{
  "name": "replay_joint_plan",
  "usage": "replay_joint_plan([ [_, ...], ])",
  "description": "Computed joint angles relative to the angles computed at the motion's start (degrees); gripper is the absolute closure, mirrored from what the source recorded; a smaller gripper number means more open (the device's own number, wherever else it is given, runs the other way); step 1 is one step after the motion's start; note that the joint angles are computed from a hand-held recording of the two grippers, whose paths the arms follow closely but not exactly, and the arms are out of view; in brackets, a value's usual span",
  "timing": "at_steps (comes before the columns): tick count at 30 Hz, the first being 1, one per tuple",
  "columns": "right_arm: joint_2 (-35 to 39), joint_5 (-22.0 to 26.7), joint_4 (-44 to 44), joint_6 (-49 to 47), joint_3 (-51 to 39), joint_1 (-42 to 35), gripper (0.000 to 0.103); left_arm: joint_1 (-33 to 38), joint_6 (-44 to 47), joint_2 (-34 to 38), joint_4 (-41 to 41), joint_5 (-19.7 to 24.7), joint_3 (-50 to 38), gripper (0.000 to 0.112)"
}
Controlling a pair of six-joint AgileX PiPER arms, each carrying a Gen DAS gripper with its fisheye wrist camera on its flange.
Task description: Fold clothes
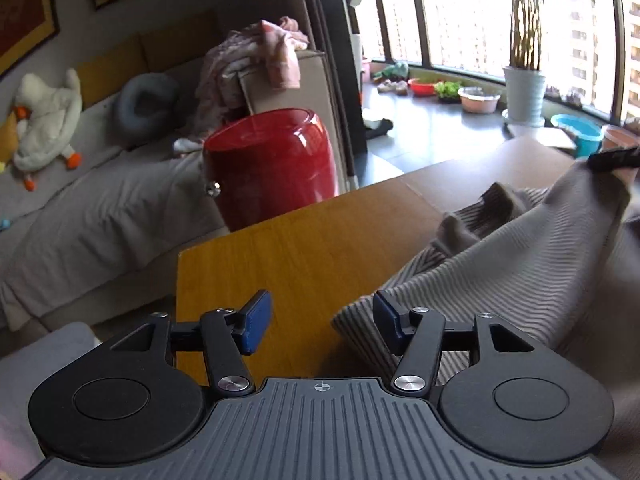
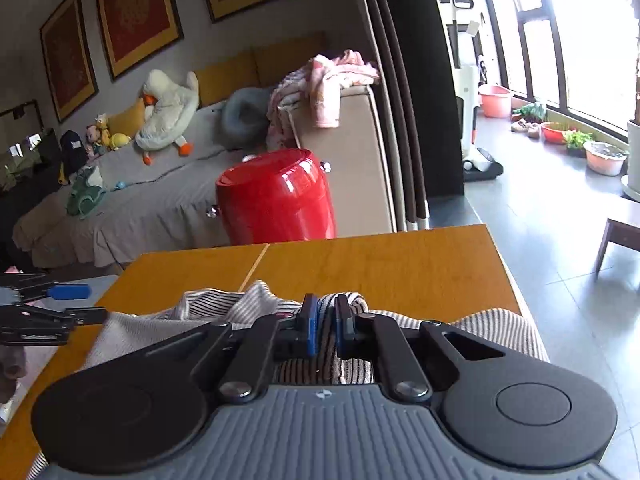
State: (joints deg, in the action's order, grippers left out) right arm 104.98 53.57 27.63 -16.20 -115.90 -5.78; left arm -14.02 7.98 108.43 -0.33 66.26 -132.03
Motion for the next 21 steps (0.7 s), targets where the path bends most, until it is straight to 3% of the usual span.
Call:
replay_joint_plan([
  [4, -2.03, 2.9, -1.05, -1.13, 4.59, -0.69, 0.094, 1.58, 4.78, -9.31, -14.44, -5.56, 14.03, 0.038],
  [8, -5.39, 0.91, -0.7, -1.52, 10.29, -1.42, 0.089, -1.08, 10.06, -11.99, -22.04, -7.7, 21.14, 0.029],
  [10, -5.92, 1.88, -0.03, -0.32, 10.17, -2.73, 0.085, -4.24, 8.08, -11.26, -16.26, -8.15, 22.25, 0.028],
  [12, -6.88, 2.26, 1.8, -0.34, 10.64, -5.0, 0.073, -7.05, 3.48, -10.33, -7.2, -7.68, 22.64, 0.028],
  [14, -7.85, 2.98, 5.15, 0.11, 11.9, -8.53, 0.064, -7.95, 1.71, -12.14, -2.35, -10.42, 26.63, 0.026],
  [18, -8.33, 7.2, 15.96, 4.02, 15.13, -20.14, 0.062, -6.98, -2.88, -12.77, 0.54, -8.82, 26.36, 0.026],
  [21, -7.68, 11.27, 22.16, 6.75, 17.69, -26.13, 0.062, -4.67, -7.28, -13.38, -3.01, -8.6, 26.07, 0.026],
])
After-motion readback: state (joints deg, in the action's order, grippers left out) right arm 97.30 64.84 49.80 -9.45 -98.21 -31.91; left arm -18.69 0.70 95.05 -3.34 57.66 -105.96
